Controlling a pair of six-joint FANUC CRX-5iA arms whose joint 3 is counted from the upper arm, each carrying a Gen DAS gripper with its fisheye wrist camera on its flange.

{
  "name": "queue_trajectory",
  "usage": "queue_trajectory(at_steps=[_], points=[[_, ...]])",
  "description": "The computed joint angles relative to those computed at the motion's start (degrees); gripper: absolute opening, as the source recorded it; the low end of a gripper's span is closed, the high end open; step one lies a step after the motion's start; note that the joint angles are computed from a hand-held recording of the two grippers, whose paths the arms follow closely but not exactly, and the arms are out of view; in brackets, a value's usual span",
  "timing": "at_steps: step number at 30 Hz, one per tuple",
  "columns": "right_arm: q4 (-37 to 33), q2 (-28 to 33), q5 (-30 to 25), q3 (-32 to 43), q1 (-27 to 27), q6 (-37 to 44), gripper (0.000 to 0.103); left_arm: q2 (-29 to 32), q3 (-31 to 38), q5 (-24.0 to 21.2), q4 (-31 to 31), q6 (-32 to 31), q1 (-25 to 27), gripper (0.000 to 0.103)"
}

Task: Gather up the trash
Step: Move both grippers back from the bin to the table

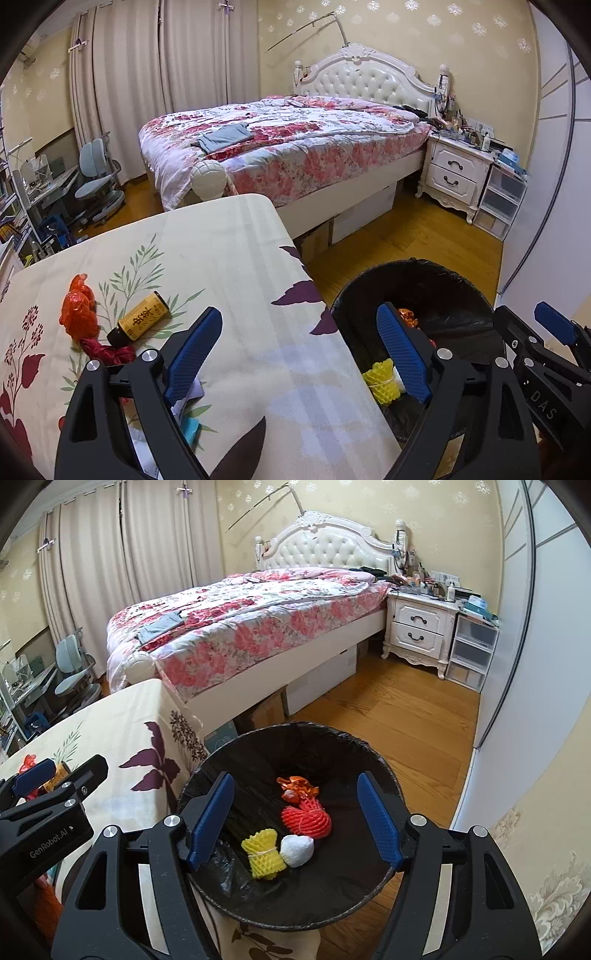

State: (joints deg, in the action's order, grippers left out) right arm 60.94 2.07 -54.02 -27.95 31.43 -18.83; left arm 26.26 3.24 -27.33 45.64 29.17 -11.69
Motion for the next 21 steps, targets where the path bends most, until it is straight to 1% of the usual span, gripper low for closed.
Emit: queue_trajectory(at_steps=[11,21], points=[[0.6,0.6,-0.3,1.7,4.0,0.3,0.068,-3.5,-4.1,0.0,1.8,-1.9,3.5,0.086],[-0.6,1.9,1.4,3.6,7.4,2.5,0.068,-5.9,-7.3,0.3,1.1,-1.5,8.1,0.086]])
